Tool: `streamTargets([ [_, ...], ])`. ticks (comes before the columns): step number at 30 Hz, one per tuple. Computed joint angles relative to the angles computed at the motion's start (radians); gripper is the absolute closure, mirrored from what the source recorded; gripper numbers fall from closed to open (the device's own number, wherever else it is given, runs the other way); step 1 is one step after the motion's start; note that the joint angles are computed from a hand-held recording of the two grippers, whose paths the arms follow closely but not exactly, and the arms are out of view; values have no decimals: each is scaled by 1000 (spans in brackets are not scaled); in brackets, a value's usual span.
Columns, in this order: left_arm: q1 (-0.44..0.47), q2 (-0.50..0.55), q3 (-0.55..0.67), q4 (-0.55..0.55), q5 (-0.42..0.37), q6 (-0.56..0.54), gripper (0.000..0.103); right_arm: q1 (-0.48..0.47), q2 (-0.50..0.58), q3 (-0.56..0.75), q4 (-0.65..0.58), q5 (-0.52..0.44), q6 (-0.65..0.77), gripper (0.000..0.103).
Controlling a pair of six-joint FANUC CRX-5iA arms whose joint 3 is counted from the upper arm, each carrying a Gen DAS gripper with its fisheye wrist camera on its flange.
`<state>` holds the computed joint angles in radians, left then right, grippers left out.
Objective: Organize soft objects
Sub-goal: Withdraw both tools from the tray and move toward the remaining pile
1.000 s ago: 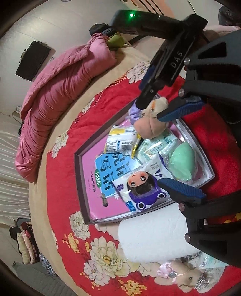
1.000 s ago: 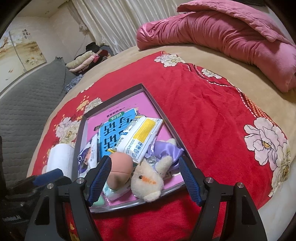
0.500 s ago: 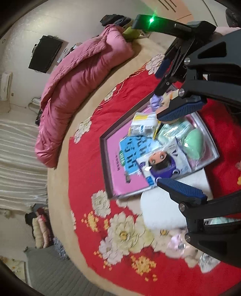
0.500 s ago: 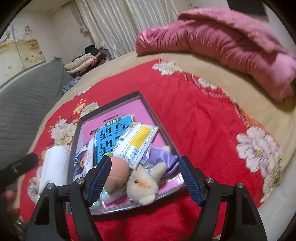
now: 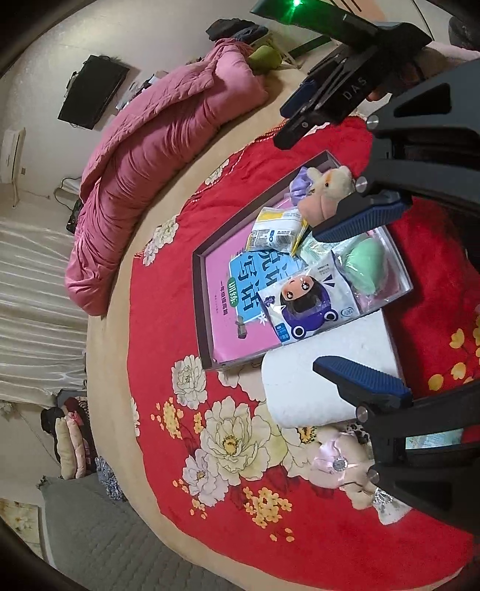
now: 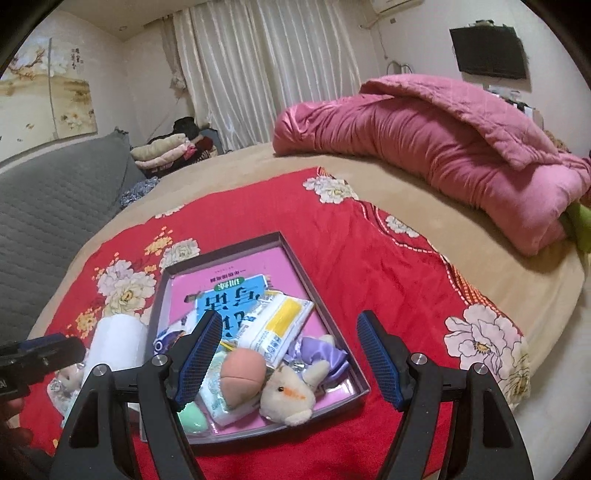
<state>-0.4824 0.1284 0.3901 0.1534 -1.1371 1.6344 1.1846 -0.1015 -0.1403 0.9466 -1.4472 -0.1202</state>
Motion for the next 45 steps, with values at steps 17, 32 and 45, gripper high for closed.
streamTargets([
  [17, 105, -124, -141, 58, 50, -10, 39, 50, 73, 109, 43, -85, 78, 26],
  [32, 359, -267, -233, 71, 18, 20, 39, 76, 136, 219, 45, -1, 146, 26],
  [45, 458, -327, -303, 141, 8, -42, 39, 118, 270, 416, -37, 161, 324, 26],
])
